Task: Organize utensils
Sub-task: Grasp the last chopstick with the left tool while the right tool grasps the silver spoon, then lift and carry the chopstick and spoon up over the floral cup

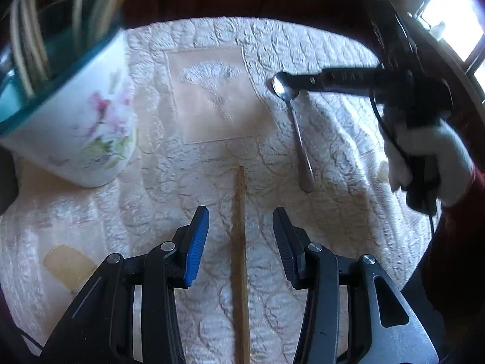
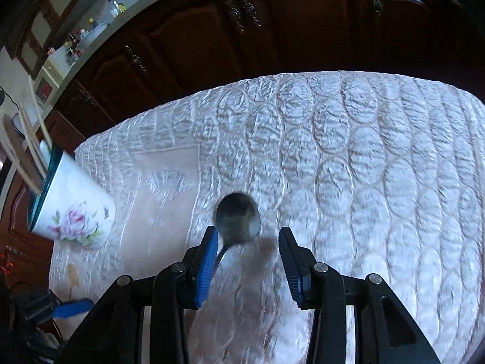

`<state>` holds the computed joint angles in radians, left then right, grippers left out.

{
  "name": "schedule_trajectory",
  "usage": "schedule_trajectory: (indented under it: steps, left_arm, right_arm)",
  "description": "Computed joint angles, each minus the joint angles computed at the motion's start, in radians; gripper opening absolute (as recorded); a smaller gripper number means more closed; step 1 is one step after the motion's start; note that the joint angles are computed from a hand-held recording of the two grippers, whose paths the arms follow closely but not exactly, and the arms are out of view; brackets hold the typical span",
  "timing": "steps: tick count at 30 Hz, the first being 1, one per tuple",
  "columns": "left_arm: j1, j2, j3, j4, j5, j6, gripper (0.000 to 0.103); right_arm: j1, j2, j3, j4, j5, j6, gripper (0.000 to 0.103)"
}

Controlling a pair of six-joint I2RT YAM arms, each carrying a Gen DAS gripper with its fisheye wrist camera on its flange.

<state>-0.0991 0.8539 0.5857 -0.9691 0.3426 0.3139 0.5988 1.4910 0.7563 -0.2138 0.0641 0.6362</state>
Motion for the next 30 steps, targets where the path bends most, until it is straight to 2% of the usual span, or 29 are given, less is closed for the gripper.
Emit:
schedule_trajectory:
  steps: [5, 9, 10, 12, 13, 14, 16, 19, 26, 28, 30]
  left_arm:
    - [-0.111, 0.066, -0.021, 0.092, -0.074, -0.064, 0.043]
    - [-0.170, 0.125, -0.028, 0.152, -0.119, -0.102, 0.043]
    - [-0.184, 0.125, -0.031, 0.161, -0.129, -0.102, 0.043]
    - [-0.208, 0.126, -0.036, 0.178, -0.152, -0.102, 0.035]
    - [-0.208, 0.125, -0.036, 0.180, -0.156, -0.097, 0.021]
    - [-0.197, 0.114, -0.035, 0.170, -0.152, -0.091, 0.005]
    - [-0.129, 0.105, -0.018, 0.138, -0.107, -0.058, 0.005]
    - [0.013, 0.050, 0.012, 0.054, -0.025, 0.048, 0.004]
    - [0.349, 0.002, 0.123, -0.176, 0.151, 0.311, 0.003]
    - [0.367, -0.020, 0.135, -0.215, 0.160, 0.333, 0.003]
    - [0.326, -0.027, 0.116, -0.203, 0.149, 0.291, 0.014]
  right_arm:
    - [-0.062, 0.084, 0.043, 0.056, -0.062, -0.079, 0.033]
    - [-0.080, 0.125, 0.082, 0.051, -0.096, -0.135, 0.012]
    - [-0.079, 0.115, 0.080, 0.041, -0.099, -0.152, 0.010]
    - [-0.069, 0.115, 0.080, 0.038, -0.103, -0.166, 0.006]
    - [-0.057, 0.106, 0.076, 0.038, -0.093, -0.159, 0.004]
    - [-0.048, 0.081, 0.066, 0.031, -0.079, -0.153, 0.003]
    - [-0.031, 0.023, 0.045, 0.015, -0.053, -0.141, 0.003]
    - [0.011, -0.089, 0.013, -0.028, -0.004, -0.126, 0.002]
    - [0.127, -0.274, 0.049, -0.175, 0.139, -0.113, 0.002]
    - [0.163, -0.304, 0.060, -0.211, 0.180, -0.099, 0.002]
    - [0.175, -0.334, 0.068, -0.254, 0.203, -0.101, 0.002]
